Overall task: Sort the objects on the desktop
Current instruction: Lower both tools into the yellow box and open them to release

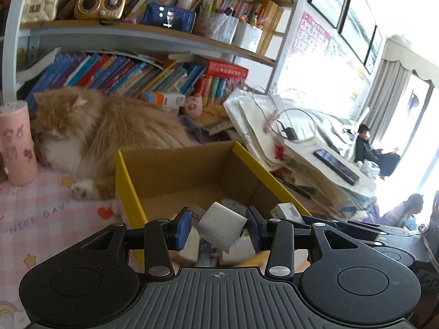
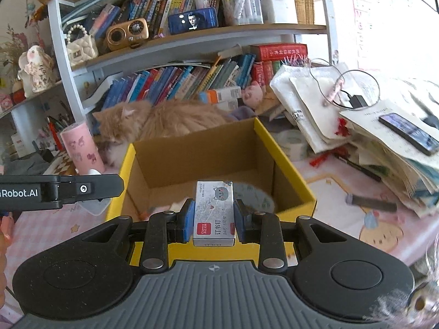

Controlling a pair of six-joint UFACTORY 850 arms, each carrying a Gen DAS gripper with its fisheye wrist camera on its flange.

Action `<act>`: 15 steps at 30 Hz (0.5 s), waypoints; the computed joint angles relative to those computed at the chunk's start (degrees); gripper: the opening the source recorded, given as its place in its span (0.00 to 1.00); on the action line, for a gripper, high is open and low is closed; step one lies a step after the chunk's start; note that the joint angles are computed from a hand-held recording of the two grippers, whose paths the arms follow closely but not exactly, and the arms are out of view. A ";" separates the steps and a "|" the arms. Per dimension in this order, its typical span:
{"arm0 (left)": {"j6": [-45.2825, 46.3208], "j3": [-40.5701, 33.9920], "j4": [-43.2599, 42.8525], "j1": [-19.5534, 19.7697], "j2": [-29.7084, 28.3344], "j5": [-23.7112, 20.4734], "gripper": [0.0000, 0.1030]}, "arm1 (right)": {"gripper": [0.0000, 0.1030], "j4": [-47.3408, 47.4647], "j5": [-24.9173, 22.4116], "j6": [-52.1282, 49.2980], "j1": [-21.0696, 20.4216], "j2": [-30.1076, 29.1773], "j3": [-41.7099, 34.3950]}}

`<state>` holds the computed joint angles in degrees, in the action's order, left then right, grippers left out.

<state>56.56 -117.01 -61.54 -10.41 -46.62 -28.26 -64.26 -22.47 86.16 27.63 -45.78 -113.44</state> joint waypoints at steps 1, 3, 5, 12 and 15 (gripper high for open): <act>-1.31 -0.99 1.07 -0.37 -0.63 0.89 0.40 | 0.27 0.61 0.74 -0.98 -0.51 -0.34 -0.54; -4.59 -3.08 4.05 -1.01 -1.98 2.32 0.40 | 0.27 2.11 2.31 -3.39 -1.59 -1.21 -1.84; -9.50 -5.61 8.92 -1.69 -3.69 3.65 0.40 | 0.27 5.73 3.60 -8.03 -2.61 -2.74 -4.28; -29.53 -15.22 30.94 -3.57 -10.27 3.36 0.40 | 0.27 33.27 3.98 -39.42 -5.29 -11.92 -19.37; -34.19 -17.33 36.84 -4.22 -11.89 2.11 0.40 | 0.27 44.82 0.51 -52.03 -5.98 -16.80 -27.38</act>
<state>22.37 -134.34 -24.70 -14.63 -58.51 -26.15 -19.44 -21.96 34.13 21.65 -62.58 -140.81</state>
